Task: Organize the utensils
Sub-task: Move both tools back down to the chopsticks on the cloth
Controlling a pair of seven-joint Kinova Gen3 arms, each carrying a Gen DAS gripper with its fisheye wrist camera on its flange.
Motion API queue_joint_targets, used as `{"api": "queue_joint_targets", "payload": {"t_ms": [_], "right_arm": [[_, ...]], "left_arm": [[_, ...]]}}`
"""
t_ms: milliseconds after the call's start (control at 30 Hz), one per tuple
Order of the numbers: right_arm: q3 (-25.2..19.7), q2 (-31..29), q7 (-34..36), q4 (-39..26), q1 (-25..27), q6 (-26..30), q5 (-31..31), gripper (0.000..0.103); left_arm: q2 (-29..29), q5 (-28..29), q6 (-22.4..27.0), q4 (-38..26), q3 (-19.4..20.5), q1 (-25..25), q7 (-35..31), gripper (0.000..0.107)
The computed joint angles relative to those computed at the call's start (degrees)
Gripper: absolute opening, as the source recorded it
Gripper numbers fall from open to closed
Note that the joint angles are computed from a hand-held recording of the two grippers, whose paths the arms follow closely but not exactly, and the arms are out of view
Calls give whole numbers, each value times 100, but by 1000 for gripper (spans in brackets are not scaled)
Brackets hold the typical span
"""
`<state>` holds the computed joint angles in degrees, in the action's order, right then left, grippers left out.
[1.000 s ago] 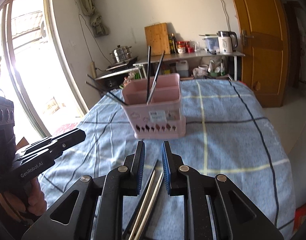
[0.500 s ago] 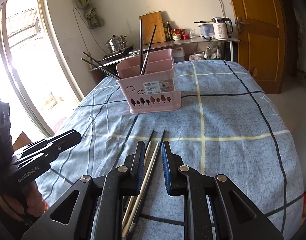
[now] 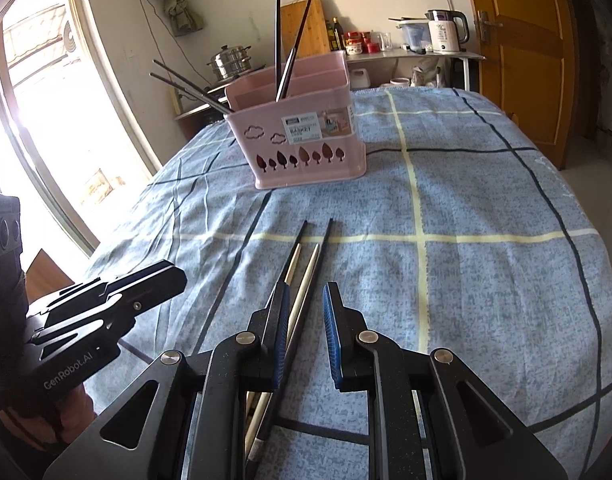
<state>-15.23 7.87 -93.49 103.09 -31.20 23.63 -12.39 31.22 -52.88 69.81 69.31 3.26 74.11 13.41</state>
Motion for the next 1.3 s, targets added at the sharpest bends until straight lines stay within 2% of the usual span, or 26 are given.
{"api": "queue_joint_targets", "payload": {"t_ms": [300, 500, 700, 1100, 1200, 1300], "right_arm": [[-27, 369, 22, -175, -26, 251, -64, 18], [135, 541, -363, -348, -275, 452, 313, 18], [153, 533, -484, -327, -295, 447, 480, 18], [138, 481, -518, -329, -175, 602, 528, 14], [120, 473, -466, -299, -132, 577, 469, 14], [109, 469, -428, -280, -103, 552, 415, 14]], "left_arm": [[-9, 194, -324, 181, 9, -147, 79, 14], [-38, 269, -468, 292, 15, -224, 155, 14], [-20, 364, -614, 297, 31, -311, 114, 14], [293, 923, -713, -194, -37, -452, -536, 14], [391, 1067, -627, -364, -80, -444, -702, 15], [512, 1130, -373, -595, -166, -391, -850, 22]]}}
